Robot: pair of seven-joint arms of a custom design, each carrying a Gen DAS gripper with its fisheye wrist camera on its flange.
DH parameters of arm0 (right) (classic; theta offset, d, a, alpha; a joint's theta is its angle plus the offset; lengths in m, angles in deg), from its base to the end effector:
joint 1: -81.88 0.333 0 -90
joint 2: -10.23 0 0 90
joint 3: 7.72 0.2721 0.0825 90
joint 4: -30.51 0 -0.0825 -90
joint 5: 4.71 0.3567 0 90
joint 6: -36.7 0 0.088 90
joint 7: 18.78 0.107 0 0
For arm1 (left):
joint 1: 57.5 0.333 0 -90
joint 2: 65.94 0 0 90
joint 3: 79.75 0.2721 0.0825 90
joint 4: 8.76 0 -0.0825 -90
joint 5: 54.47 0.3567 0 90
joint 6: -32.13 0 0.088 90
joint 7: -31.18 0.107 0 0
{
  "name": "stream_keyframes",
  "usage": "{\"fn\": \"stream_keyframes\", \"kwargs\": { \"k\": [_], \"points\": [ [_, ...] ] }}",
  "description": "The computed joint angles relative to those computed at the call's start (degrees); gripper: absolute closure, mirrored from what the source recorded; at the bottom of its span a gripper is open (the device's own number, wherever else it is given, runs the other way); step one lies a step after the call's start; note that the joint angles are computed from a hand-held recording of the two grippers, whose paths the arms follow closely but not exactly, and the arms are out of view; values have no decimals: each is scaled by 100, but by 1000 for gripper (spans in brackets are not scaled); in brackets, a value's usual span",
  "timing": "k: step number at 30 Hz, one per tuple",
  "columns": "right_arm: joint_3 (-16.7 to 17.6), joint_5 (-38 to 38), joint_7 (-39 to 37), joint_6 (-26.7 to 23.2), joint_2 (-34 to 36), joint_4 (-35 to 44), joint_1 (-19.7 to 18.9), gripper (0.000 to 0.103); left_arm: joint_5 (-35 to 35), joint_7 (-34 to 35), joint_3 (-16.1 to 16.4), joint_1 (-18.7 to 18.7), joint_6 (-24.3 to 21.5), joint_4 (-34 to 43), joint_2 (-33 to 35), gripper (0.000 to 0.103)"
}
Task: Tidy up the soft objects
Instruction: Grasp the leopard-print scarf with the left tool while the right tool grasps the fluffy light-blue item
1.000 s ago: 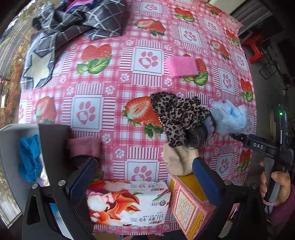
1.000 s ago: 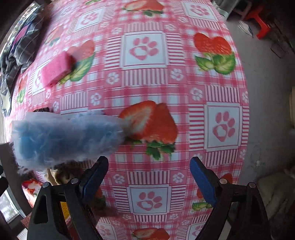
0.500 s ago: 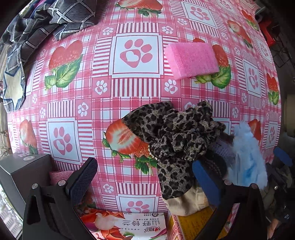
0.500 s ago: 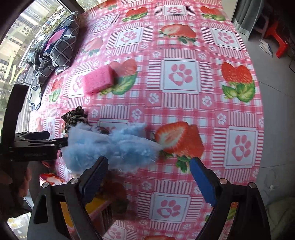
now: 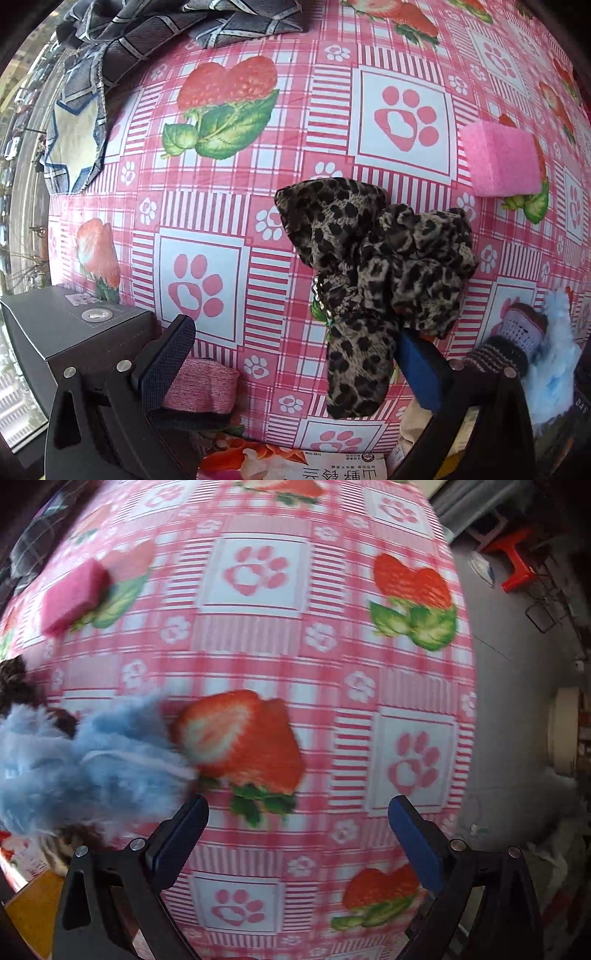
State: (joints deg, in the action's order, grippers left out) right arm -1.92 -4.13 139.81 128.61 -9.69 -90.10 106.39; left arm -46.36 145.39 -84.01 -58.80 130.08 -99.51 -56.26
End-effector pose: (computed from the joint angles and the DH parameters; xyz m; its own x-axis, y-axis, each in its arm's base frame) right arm 0.3616 0.2168 0.5118 -0.6178 -0.7714 0.1525 -0.7768 0.6288 0.0335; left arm 0.5750 -0.0400 0.4942 -0.5167 -0.8506 -0.0972 -0.8557 0.5093 0.0919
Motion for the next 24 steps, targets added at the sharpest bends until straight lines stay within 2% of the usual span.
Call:
{"fn": "stream_keyframes", "kwargs": {
  "k": [1, 2, 4, 6, 8, 10, 12, 15, 19, 20, 21, 22, 24],
  "points": [
    [-15, 12, 191, -4, -265, -196, -46, 5, -83, 54, 8, 31, -7, 44, -7, 0],
    [-25, 29, 368, 208, -605, -459, -73, 5, -151, 81, 8, 47, -34, 92, -11, 0],
    [-35, 25, 516, 940, -1210, -931, -41, 4, -245, 145, 7, 65, -172, 349, 134, 0],
    [-138, -47, 2, 1553, -1290, -978, 134, 4, -244, 205, -4, 37, -228, 485, 238, 0],
    [-284, -170, -1162, 1728, -765, -479, 357, 4, -256, 210, -15, -9, -327, 640, 335, 0],
    [-143, -623, -2358, 1415, 27, 371, 444, 4, -319, 190, -17, -31, -377, 667, 354, 0],
    [4, -878, -3221, 1381, 533, 861, 446, 5, -400, 174, -21, -45, -416, 703, 390, 0],
    [64, -829, -3934, 1676, 984, 1093, 351, 4, -481, 95, -46, -100, -427, 676, 429, 0],
    [139, -595, -4271, 1963, 1442, 1252, 223, 5, -594, -13, -36, -124, -392, 635, 548, 0],
    [137, -467, -4329, 1925, 1471, 1305, 192, 7, -597, -57, -41, -146, -403, 632, 544, 0],
    [136, -358, -4356, 1924, 1519, 1320, 163, 19, -557, -74, -31, -158, -389, 694, 606, 0],
    [137, -262, -4351, 1834, 1587, 1380, 134, 38, -517, -74, -19, -165, -373, 745, 651, 1],
    [126, 25, -4227, 1777, 1624, 1386, 71, 49, -573, 2, -14, -135, -331, 625, 604, 11]
  ]
}}
